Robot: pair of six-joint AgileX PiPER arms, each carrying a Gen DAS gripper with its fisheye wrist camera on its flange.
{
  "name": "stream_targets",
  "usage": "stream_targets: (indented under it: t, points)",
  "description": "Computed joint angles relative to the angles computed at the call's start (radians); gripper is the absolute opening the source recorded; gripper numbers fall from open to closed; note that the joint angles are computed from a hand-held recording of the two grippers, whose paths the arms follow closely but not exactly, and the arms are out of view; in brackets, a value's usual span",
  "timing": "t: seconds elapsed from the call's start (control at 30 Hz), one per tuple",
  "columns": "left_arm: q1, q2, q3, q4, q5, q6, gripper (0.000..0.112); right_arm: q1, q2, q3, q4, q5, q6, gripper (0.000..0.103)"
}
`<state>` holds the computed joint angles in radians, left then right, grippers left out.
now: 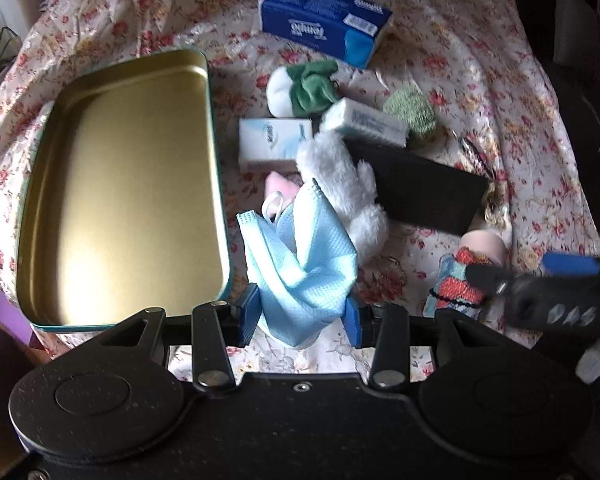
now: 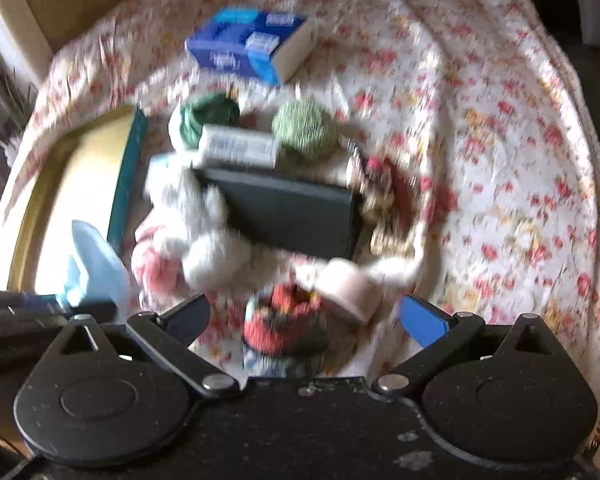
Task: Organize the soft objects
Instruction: 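Grasp the red patterned rolled sock with the right gripper while the left lifts the mask, then carry mask and sock over the gold tray and open both grippers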
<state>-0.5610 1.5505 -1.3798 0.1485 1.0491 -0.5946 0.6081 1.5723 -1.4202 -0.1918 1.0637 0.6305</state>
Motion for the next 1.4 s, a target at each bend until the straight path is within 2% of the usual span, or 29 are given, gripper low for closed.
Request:
stream_targets:
  t: [0.23,0.4,0.43,0.53,0.77,1.03,1.23,1.4]
  points:
    - [0.017,-0.032,0.011,0.019,0.003,-0.023,0.043,0.008,0.062,-0.032,0.056,0.041,-0.016,0.101]
    - [0.023,-0.049,0.017,0.026,0.005,-0.031,0.043,0.006,0.123,-0.07,0.088,0.065,-0.025,0.091]
    - [0.026,-0.053,0.02,0.026,0.003,-0.032,0.043,0.007,0.133,-0.077,0.089,0.072,-0.026,0.085]
    - [0.032,-0.06,0.023,0.027,0.002,-0.037,0.043,-0.002,0.164,-0.101,0.111,0.098,-0.034,0.055]
    - [0.058,-0.08,0.031,0.025,0.006,-0.044,0.043,0.027,0.13,-0.101,0.084,0.084,-0.019,0.053]
    - [0.114,-0.101,0.038,0.032,0.011,-0.071,0.043,0.06,0.142,-0.217,0.095,0.066,-0.072,0.053]
    - [0.166,-0.113,0.039,0.057,0.015,-0.108,0.043,0.073,0.241,-0.432,0.123,0.089,-0.129,0.053]
    - [0.202,-0.113,0.027,0.077,0.021,-0.138,0.042,0.088,0.367,-0.688,0.129,0.131,-0.159,0.053]
